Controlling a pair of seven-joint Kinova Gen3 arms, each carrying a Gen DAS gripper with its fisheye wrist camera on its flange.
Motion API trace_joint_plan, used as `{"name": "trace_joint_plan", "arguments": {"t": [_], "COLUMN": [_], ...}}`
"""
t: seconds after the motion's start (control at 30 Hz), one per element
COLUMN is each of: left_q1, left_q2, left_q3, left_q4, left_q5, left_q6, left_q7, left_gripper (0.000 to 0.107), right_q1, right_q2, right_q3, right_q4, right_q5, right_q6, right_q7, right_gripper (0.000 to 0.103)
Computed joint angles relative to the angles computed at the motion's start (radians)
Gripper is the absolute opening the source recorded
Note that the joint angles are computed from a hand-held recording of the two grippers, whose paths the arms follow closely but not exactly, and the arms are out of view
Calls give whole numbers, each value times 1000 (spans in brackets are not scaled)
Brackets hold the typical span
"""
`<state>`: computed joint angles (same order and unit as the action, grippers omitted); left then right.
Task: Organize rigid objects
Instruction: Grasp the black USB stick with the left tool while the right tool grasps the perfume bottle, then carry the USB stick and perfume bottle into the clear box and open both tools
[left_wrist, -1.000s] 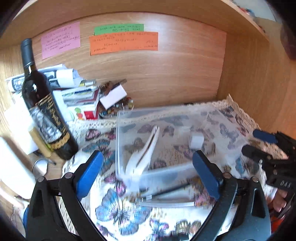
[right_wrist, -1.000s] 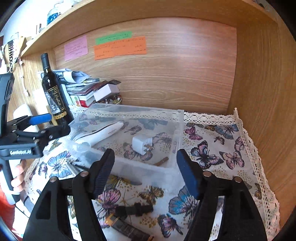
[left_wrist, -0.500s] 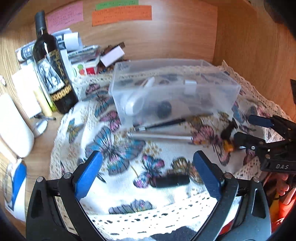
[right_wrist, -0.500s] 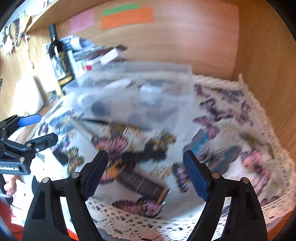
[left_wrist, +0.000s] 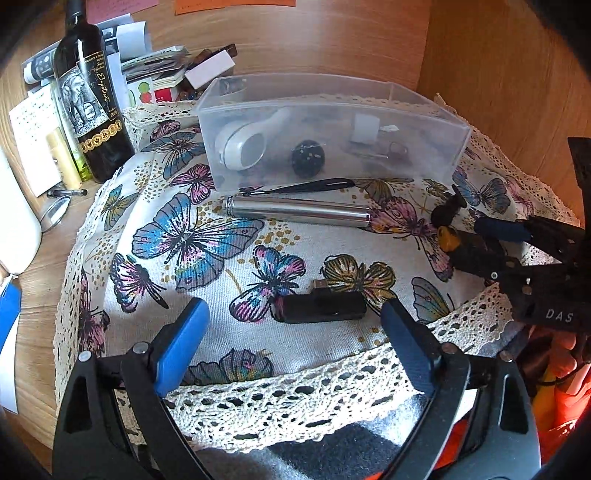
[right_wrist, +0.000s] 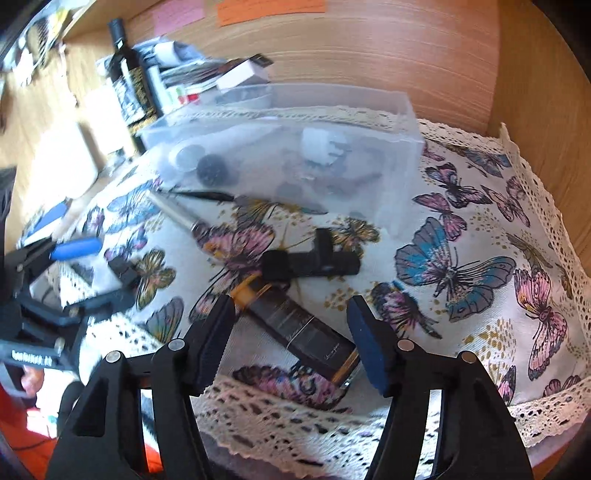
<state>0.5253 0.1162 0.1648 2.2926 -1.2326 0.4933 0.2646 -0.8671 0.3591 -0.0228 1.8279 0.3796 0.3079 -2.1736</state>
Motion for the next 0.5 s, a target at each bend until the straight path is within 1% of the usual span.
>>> {"name": "trace_joint_plan", "arguments": {"t": [0.03,0.07,0.1,0.13,0.17,0.2,0.27,0.3,0.33,0.37,0.47,0.5], "left_q1": [12,19,22,25,26,26,24,18,6,12,12,10], "left_q2": [5,8,9,6,5,3,-6,-18,-29,-36,-60,-69], "left_q3": [2,4,7,8,12,17,21,18,30,29,53,59], "left_q4": [1,3,5,9,12,12,17,27,34,34,30,30], "left_q5": [-22,-38,-51,-70,-81,-84,-97,-120,-137,-136,-140,-146], "left_q6": [20,30,34,34,35,37,33,13,7,17,56,63], "left_q7": [29,49,60,76,82,82,99,124,142,144,149,150], "left_gripper": [87,81,75,70,58,44,44,44,44,44,44,44], "right_q1": [-30,-48,-48,-28,-15,-19,-17,-9,-7,-15,-106,-122], "right_q2": [2,4,4,2,2,2,-2,-6,-12,-22,-43,-49], "right_q3": [24,37,35,16,4,9,8,-1,-2,8,103,120], "right_q4": [-1,-4,-4,-4,-6,-6,-2,2,9,18,29,31], "right_q5": [24,44,48,36,27,29,27,20,15,17,78,93], "right_q6": [6,16,13,9,9,7,-4,-14,-30,-50,-72,-81], "right_q7": [-20,-33,-36,-24,-18,-25,-30,-24,-26,-30,-104,-124], "right_gripper": [56,49,46,37,27,23,21,21,21,21,21,21]}}
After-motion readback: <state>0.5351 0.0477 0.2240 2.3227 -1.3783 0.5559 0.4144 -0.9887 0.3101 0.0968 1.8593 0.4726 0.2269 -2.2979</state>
